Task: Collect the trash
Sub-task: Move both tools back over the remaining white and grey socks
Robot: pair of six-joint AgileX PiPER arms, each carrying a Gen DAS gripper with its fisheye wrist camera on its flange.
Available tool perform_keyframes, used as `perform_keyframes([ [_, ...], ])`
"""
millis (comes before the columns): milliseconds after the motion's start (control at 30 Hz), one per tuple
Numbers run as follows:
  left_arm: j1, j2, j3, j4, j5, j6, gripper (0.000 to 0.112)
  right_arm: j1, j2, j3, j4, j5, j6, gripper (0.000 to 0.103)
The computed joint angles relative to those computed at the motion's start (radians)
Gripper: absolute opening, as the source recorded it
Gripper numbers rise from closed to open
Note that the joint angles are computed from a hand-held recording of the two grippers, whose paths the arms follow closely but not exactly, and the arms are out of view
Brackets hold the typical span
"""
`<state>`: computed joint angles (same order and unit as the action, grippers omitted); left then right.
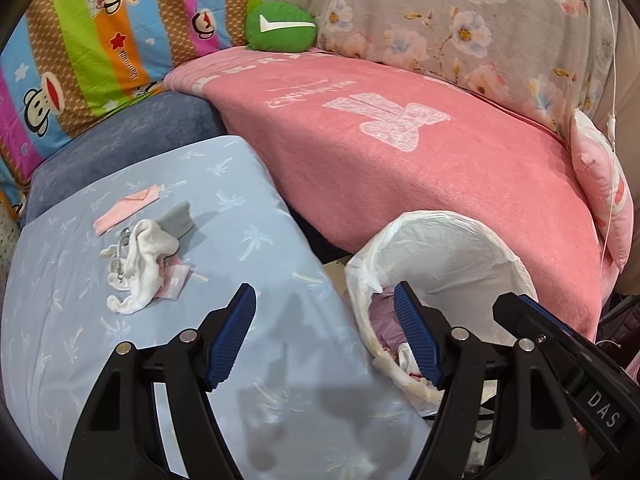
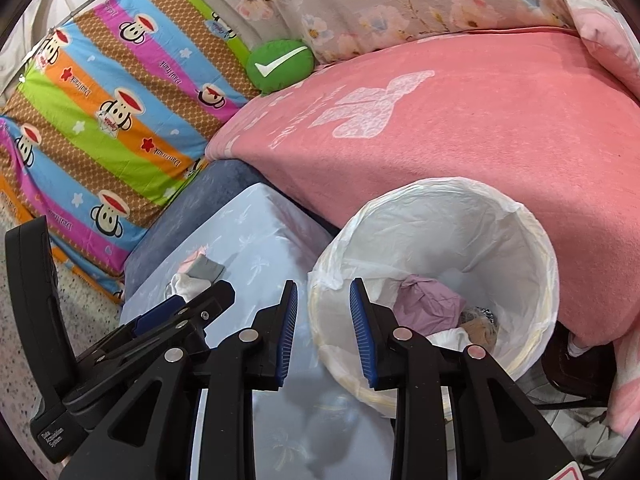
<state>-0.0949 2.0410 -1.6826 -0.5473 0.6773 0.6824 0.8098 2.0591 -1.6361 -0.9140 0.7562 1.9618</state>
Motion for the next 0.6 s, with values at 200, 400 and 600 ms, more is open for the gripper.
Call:
perform_keyframes([
  [200, 0.042, 0.014, -0.017, -0.013, 0.012, 0.004, 0.068, 0.001, 0.057, -0.099, 0.058, 0.013, -0.094, 0.029],
  [400, 0.079, 0.039, -0.048, -0.017, 0.029, 0.002, 0.068, 0.001, 0.113, -0.194, 0.115, 0.024, -0.185, 0.029],
  [600, 0.111, 0.07, -0.085, -0.009, 0.046, -0.015, 0.068, 0.0, 0.178, -0.308, 0.178, 0.044, -0.281, 0.029],
])
